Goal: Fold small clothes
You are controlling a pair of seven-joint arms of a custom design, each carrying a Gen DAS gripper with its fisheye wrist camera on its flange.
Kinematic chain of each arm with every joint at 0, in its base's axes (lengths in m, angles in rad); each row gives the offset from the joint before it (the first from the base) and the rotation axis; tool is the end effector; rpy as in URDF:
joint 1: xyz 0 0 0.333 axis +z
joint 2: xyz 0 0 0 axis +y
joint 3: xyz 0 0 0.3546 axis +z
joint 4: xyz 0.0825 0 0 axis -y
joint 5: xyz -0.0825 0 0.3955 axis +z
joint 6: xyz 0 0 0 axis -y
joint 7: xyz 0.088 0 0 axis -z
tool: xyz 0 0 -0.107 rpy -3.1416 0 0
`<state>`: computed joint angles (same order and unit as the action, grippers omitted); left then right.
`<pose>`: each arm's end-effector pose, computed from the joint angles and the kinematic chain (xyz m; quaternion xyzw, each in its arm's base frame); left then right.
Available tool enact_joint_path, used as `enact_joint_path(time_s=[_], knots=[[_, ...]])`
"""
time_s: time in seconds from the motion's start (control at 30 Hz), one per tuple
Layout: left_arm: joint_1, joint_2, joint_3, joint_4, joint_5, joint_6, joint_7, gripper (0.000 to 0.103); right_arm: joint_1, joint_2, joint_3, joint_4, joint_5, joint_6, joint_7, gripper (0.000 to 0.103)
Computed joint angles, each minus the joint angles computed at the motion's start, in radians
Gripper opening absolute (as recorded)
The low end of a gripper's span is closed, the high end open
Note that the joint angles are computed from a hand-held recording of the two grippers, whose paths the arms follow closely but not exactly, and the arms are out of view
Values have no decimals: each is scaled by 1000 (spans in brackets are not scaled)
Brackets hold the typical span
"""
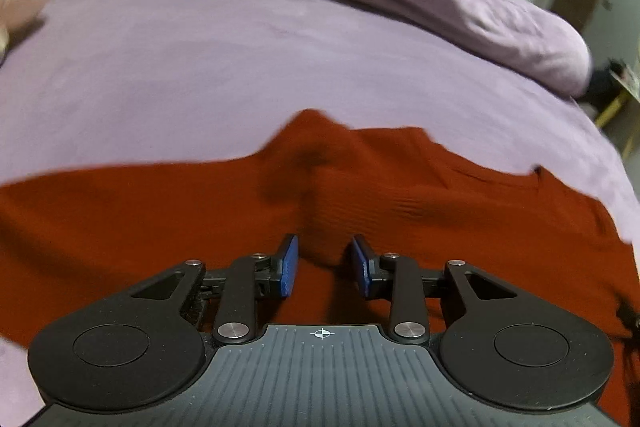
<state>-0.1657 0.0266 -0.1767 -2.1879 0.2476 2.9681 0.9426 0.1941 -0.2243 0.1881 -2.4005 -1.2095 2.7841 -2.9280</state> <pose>0.5540 -0.2144 0.4948 -0.6763 0.6365 -0.3308 0.1677 0.4388 0.2257 0.4746 -0.5165 0.7382 -0.2803 0.3313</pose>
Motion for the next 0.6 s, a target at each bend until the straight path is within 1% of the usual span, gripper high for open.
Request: enact_joint_path(time_s=[0.03, 0.07, 0.1, 0.13, 0.17, 0.23, 0.27, 0.33, 0.37, 0.4, 0.43, 0.47, 0.53, 0.6], knots=[[0, -7, 14, 6, 79, -43, -77, 31, 1, 7, 6, 8, -1, -13, 6, 0], [7, -15, 16, -1, 88, -52, -85, 31, 8, 20, 14, 23, 0, -44, -6, 0], [13, -24, 13, -17, 27, -34, -31, 33, 21, 35, 25, 42, 3, -92, -35, 0], [17, -38, 12, -32, -21, -31, 4, 33, 35, 47, 31, 56, 2, -129, -58, 0], [21, -49, 10, -39, -43, -38, 19, 33, 52, 58, 34, 71, 6, -166, -93, 0], [24, -68, 10, -50, -97, -59, 73, 40, 83, 62, 29, 82, 27, -211, -145, 2], [23, -79, 12, -59, -139, -62, 114, 41, 95, 60, 23, 85, 49, -220, -169, 2], [26, -106, 13, -81, -184, -69, 153, 44, 112, 26, 8, 67, 128, -220, -219, 3], [25, -120, 17, -94, -215, -68, 174, 45, 116, 14, 7, 64, 159, -214, -230, 6], [19, -145, 23, -118, -258, -56, 199, 49, 115, 1, 10, 59, 171, -198, -223, 15], [17, -156, 23, -129, -282, -41, 208, 52, 110, -8, 16, 55, 165, -179, -208, 21], [8, -165, 27, -139, -314, -22, 230, 52, 103, -4, 26, 63, 152, -174, -195, 30], [-27, -161, 40, -130, -396, 8, 298, 52, 101, 21, 38, 92, 143, -173, -196, 30], [-51, -148, 37, -110, -450, 29, 348, 53, 105, 62, 31, 131, 151, -146, -209, 30]])
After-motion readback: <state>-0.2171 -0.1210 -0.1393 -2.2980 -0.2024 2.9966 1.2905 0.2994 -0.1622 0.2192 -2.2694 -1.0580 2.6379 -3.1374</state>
